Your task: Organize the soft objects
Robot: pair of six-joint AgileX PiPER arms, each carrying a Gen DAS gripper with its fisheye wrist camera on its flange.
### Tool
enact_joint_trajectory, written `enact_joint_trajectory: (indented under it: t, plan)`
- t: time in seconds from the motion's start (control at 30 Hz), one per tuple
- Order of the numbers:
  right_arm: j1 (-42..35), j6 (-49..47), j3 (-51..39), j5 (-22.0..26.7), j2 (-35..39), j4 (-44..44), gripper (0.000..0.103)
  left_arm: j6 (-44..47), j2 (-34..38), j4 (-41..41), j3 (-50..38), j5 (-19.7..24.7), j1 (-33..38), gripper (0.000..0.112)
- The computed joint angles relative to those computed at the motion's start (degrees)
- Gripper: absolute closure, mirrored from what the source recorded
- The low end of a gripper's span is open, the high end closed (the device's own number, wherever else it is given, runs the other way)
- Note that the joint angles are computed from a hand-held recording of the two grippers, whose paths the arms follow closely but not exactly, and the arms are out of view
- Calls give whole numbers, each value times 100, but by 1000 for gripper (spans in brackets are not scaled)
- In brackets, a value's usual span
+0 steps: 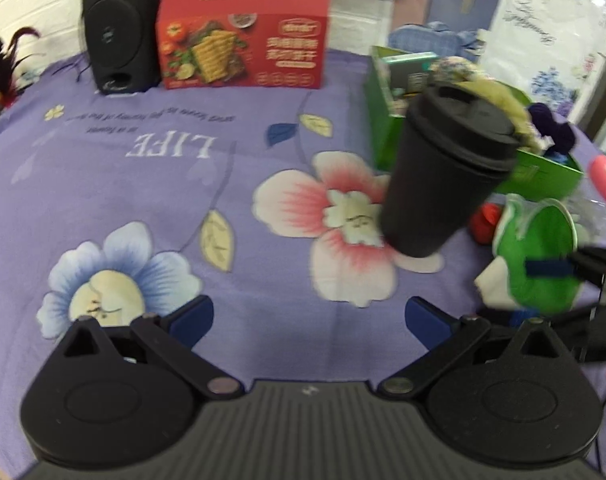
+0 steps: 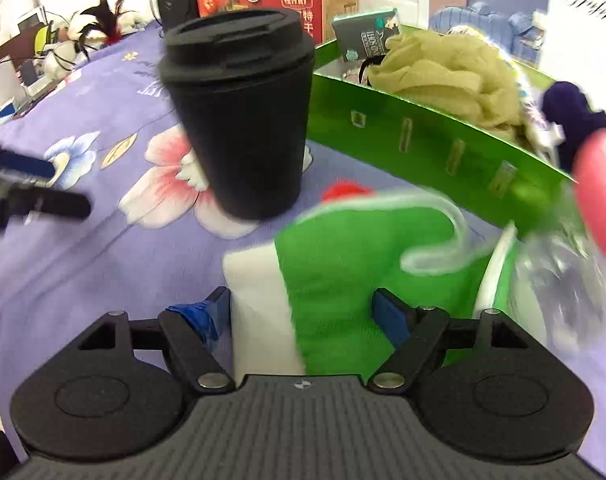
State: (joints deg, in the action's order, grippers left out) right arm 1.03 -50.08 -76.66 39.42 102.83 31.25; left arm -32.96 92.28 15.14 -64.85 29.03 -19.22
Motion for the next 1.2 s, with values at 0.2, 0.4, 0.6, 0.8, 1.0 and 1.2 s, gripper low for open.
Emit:
enact_joint_trajectory:
  t: [0.2, 0.4, 0.6, 0.8, 1.0, 1.2]
  plan:
    - [-631, -404, 1315, 218, -1165, 457, 39, -62, -79, 92, -19, 31, -367, 11]
    - [-1343, -395, 1810, 881, -1851, 629, 39, -292, -161, 384, 9, 107, -724, 11]
    - [-1412, -610, 1735, 829, -2100, 1273, 39, -344, -135, 427, -42, 215, -827, 11]
    - [-762, -423, 1211, 368, -1643, 1059, 39, -339, -181, 457, -8, 257, -693, 11]
    - [-1261, 223, 1712, -74, -1582, 1719, 39, 133, -122, 51, -29, 94, -407, 11]
    - [-1126, 394, 1188, -368, -1096, 1831, 39, 300, -33, -152, -98, 19, -333, 11]
